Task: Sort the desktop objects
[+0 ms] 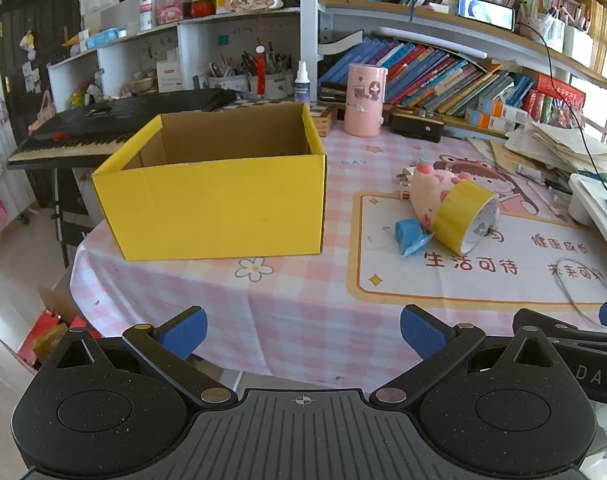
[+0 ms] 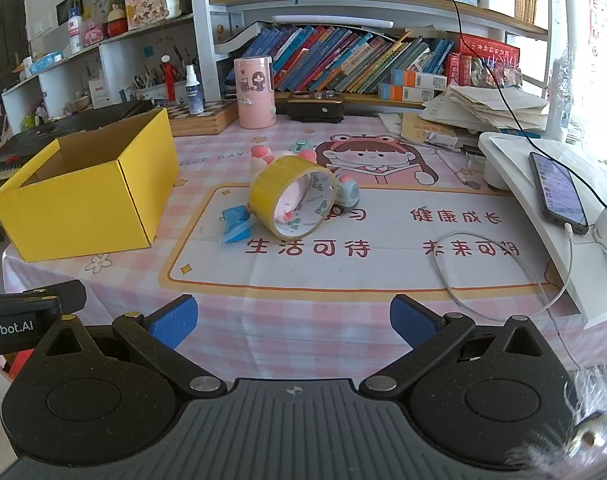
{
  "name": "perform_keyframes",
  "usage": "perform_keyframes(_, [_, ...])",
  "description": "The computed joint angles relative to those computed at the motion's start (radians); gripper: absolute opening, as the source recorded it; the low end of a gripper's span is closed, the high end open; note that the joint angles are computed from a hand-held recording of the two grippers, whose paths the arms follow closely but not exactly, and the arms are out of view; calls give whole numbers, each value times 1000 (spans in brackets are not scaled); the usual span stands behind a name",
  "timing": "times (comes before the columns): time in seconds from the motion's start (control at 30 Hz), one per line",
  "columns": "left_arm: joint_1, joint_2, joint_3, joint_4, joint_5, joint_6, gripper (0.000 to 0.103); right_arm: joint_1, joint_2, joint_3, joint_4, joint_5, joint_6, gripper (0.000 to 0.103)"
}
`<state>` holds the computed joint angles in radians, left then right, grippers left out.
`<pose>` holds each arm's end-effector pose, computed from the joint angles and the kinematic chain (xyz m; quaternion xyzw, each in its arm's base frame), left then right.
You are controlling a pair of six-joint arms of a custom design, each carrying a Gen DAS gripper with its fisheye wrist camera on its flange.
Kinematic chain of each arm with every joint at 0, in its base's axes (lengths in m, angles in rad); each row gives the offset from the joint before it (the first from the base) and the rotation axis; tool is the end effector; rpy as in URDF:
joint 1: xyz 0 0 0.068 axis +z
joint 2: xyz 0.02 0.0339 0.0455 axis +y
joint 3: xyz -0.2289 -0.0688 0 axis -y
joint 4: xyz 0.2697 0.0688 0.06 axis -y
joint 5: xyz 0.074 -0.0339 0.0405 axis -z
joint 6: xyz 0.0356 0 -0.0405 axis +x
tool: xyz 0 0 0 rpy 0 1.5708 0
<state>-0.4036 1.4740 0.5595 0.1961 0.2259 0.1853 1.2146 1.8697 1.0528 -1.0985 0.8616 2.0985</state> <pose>0.2652 -0.1219 0.0927 0.3072 0.8523 -0.1468 0.3972 0.1240 0.2557 0.0852 0.3182 0.8398 -0.1200 0.4232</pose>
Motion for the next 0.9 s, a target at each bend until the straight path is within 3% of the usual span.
perform_keyframes(0.9, [-21, -28, -14, -6, -15, 8, 103, 2, 5, 6, -10, 3, 12, 103])
